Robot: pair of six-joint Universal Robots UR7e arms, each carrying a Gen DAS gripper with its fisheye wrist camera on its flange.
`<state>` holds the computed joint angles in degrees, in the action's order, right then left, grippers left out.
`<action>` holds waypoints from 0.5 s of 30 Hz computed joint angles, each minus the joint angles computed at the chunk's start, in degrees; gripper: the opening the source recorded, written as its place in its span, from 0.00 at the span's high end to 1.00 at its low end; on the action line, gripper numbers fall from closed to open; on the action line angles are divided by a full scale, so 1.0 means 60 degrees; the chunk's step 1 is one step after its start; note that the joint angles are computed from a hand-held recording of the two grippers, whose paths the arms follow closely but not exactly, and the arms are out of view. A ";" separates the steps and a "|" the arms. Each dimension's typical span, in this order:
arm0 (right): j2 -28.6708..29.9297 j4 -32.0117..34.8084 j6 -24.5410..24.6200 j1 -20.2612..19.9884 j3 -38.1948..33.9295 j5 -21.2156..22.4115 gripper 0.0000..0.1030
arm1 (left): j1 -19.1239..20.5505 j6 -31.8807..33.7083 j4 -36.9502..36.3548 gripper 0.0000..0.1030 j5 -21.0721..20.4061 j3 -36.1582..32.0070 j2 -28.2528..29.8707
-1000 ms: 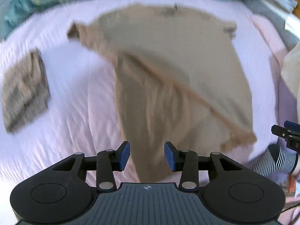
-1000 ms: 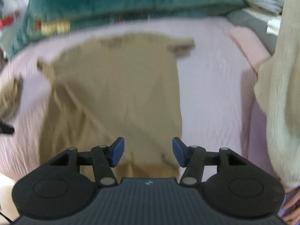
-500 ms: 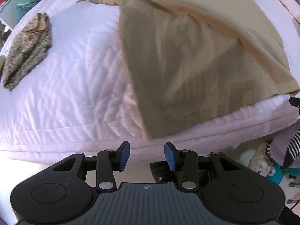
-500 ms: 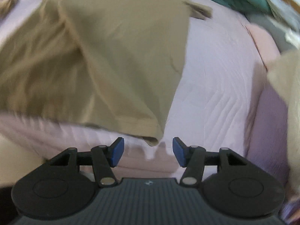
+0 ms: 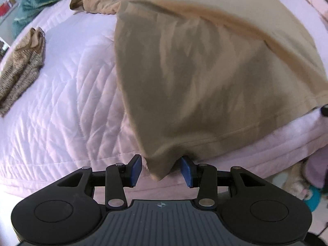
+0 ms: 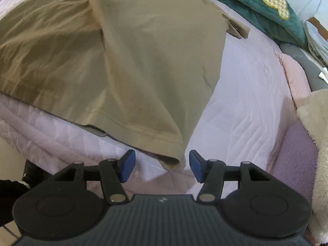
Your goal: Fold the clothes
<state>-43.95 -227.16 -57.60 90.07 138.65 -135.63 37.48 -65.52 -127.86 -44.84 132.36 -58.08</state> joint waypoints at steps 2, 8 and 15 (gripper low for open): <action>-0.0054 0.0143 0.0192 0.0029 -0.0038 -0.0059 0.44 | 0.0001 0.0172 -0.0403 0.60 -0.0002 0.0116 -0.0034; -0.0259 0.0518 0.0455 -0.0085 -0.0036 0.0172 0.43 | 0.0251 0.0544 -0.0681 0.76 -0.0164 0.0115 -0.0164; -0.0866 0.1899 0.1195 -0.0266 -0.0077 0.0734 0.81 | 0.0377 0.0946 -0.1740 0.97 -0.0092 0.0277 -0.0180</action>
